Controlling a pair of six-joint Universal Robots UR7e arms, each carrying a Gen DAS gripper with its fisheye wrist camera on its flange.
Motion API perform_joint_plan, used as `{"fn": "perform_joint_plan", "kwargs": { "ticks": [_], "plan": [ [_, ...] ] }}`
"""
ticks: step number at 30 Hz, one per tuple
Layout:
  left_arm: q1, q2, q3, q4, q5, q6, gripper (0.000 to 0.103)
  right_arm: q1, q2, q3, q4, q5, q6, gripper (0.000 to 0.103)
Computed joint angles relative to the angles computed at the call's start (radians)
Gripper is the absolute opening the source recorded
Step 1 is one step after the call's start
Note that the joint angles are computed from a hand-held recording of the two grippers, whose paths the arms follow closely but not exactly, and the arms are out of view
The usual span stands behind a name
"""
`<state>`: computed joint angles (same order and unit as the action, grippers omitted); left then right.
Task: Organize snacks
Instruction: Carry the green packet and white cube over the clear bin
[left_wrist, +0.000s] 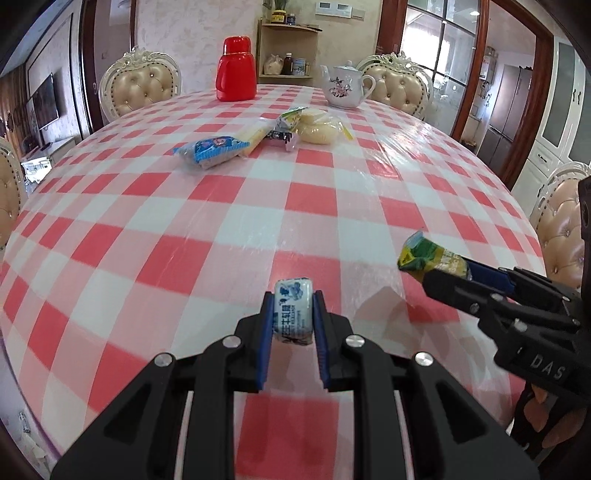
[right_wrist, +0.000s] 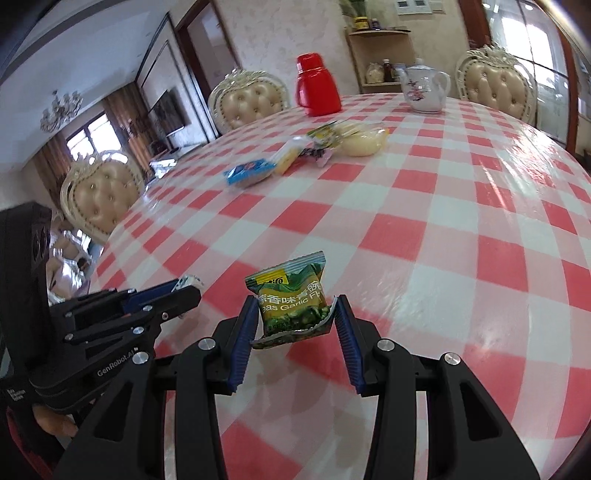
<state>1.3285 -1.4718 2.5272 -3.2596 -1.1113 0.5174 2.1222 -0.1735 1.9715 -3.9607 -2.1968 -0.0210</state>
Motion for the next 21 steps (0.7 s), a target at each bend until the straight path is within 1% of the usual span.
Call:
{"fn": "perform_joint_plan", "kwargs": {
  "ticks": [5, 8, 12, 21],
  "plan": [
    [0.029, -0.072, 0.032, 0.020, -0.006, 0.024, 0.020, 0.040, 0.028, -0.032, 0.058, -0.010, -0.008, 0.042],
    [0.065, -0.129, 0.036, 0.058, -0.027, 0.031, 0.020, 0.063, 0.040, -0.051, 0.089, -0.024, -0.012, 0.042],
    [0.103, -0.189, 0.041, 0.072, -0.043, 0.049, 0.020, 0.091, 0.051, -0.079, 0.132, -0.038, -0.019, 0.042],
    [0.178, -0.265, 0.020, 0.101, -0.074, 0.078, 0.020, 0.142, 0.074, -0.144, 0.225, -0.039, -0.032, 0.042]
  ]
}}
